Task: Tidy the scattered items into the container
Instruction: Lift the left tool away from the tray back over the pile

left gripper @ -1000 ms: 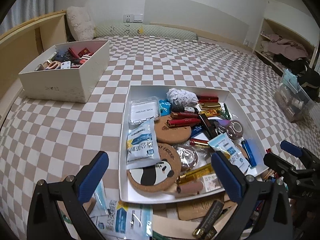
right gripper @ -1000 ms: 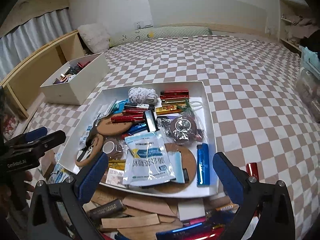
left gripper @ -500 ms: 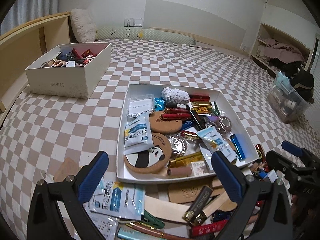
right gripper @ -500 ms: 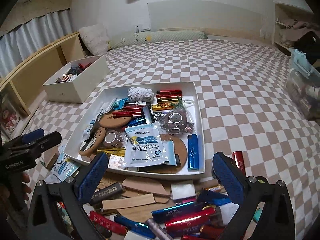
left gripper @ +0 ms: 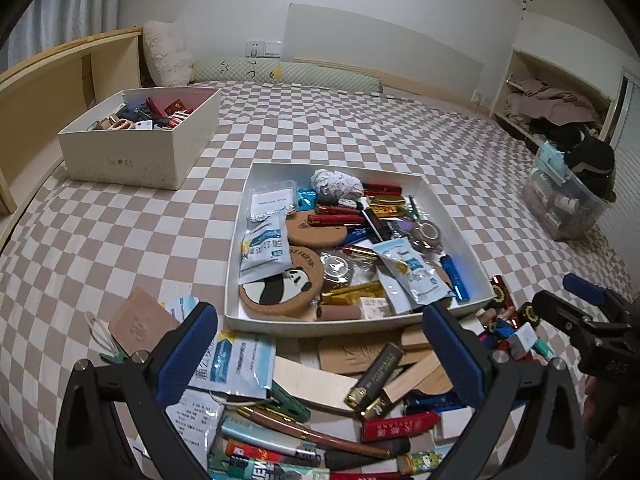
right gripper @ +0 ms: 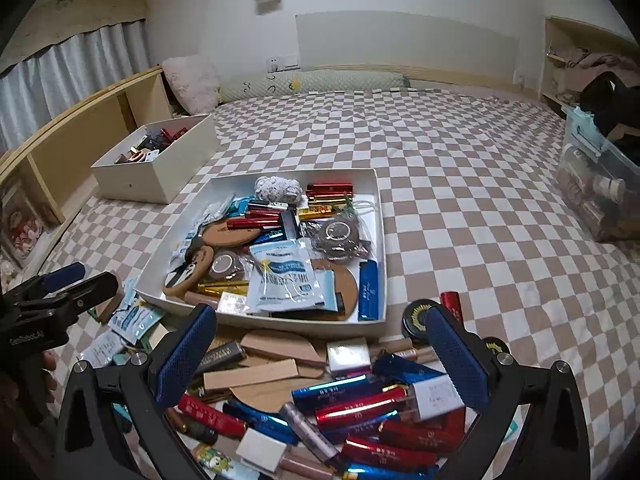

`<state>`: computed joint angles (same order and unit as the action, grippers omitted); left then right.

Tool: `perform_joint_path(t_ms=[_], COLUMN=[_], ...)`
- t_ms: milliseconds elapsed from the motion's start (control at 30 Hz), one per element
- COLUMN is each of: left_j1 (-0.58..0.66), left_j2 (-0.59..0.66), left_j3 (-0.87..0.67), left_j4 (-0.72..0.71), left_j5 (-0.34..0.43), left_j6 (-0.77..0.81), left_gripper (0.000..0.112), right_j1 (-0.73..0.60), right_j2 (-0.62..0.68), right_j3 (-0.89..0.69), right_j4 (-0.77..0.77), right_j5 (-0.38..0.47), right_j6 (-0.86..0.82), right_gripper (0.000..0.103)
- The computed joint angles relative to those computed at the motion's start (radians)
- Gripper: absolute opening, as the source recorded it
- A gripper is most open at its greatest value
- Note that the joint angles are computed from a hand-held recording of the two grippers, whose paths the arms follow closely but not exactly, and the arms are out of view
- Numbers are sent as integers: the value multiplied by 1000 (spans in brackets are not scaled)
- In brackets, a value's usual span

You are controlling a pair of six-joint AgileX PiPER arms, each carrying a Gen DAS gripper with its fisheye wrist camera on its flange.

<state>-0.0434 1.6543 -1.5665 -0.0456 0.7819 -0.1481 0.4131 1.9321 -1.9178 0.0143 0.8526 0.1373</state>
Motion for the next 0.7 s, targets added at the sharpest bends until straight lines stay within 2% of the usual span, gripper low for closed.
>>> perform_joint_path(t_ms=[300, 533, 700], left_j1=[-8, -43, -50], left_j2=[-71, -129, -160], left_j3=[92, 154, 186], left_j4=[-18, 73, 89], left_j5=[-30, -51, -56], left_j6=[3, -51, -63], left_gripper=[103, 103, 103], right_j1=[4, 12, 17], right_j2=[-89, -151, -186], right_j3=[134, 221, 265], right_j4=[-32, -55, -65], right_j5=[-38, -67, -83], right_j6=[15, 25, 31], right_gripper=[103, 103, 103])
